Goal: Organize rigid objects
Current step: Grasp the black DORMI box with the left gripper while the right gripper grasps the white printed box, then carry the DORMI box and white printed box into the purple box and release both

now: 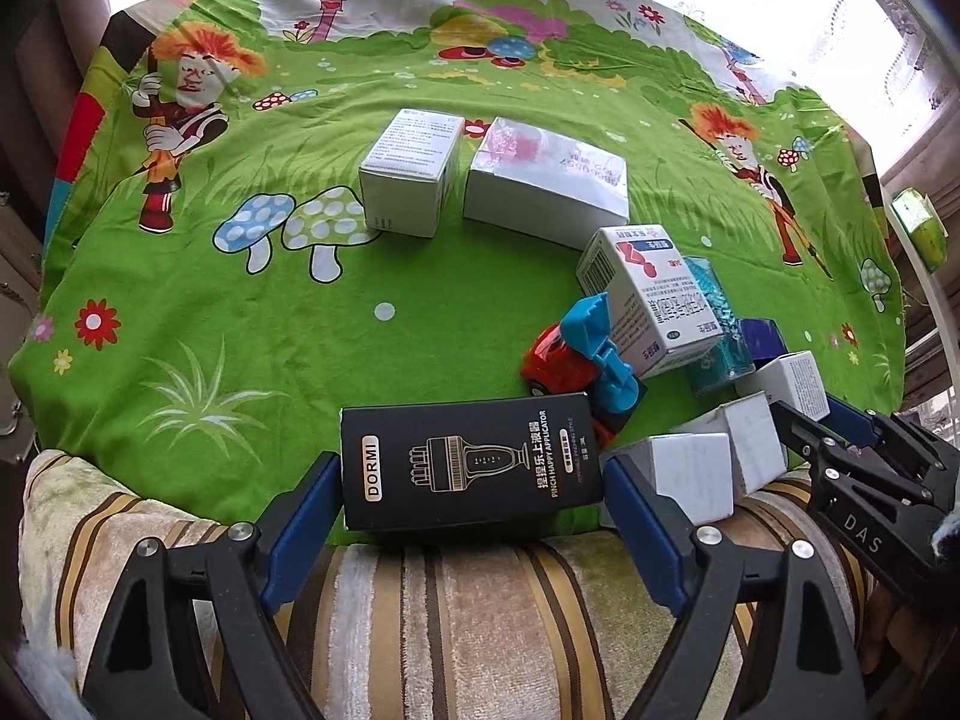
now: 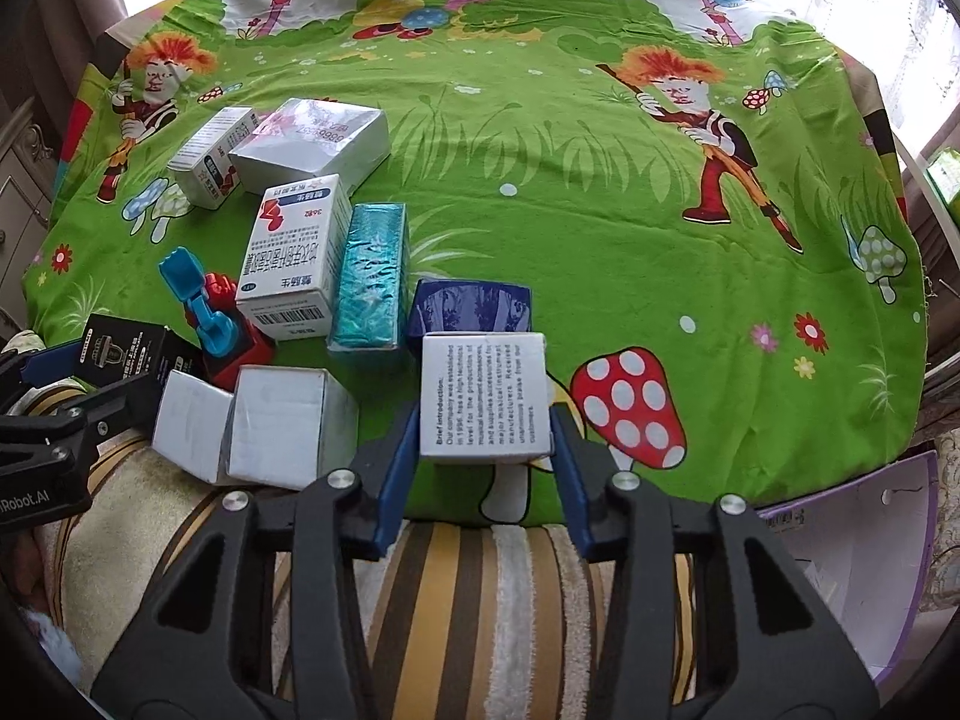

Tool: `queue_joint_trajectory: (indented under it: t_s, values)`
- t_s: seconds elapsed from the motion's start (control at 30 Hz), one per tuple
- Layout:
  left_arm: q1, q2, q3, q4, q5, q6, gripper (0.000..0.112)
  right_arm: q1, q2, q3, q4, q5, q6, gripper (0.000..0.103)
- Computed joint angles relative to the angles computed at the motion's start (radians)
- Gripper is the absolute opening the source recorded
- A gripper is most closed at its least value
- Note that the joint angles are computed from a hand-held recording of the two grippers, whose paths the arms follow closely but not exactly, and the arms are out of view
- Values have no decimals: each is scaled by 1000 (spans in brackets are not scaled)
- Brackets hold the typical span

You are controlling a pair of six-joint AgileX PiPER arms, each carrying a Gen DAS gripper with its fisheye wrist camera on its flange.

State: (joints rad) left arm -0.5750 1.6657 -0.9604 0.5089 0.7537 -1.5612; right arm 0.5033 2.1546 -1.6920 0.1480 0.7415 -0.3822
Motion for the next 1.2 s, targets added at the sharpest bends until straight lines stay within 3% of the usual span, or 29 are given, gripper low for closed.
queue_joint_trajectory:
  t_s: [0.27,0.43,0.8,1.2]
  values:
    - [-68,-48,22,131,65,-176,87,-6,-84,128,25,-131,-18,45]
    - [-135,-67,-9,210,165,-244,87,-20,-145,202,66,-189,-52,45]
    - [-233,-17,-135,262,226,-214,87,-125,-243,310,269,-179,-233,45]
    - [-290,138,-376,236,225,-35,87,-353,-285,376,354,-137,-348,45]
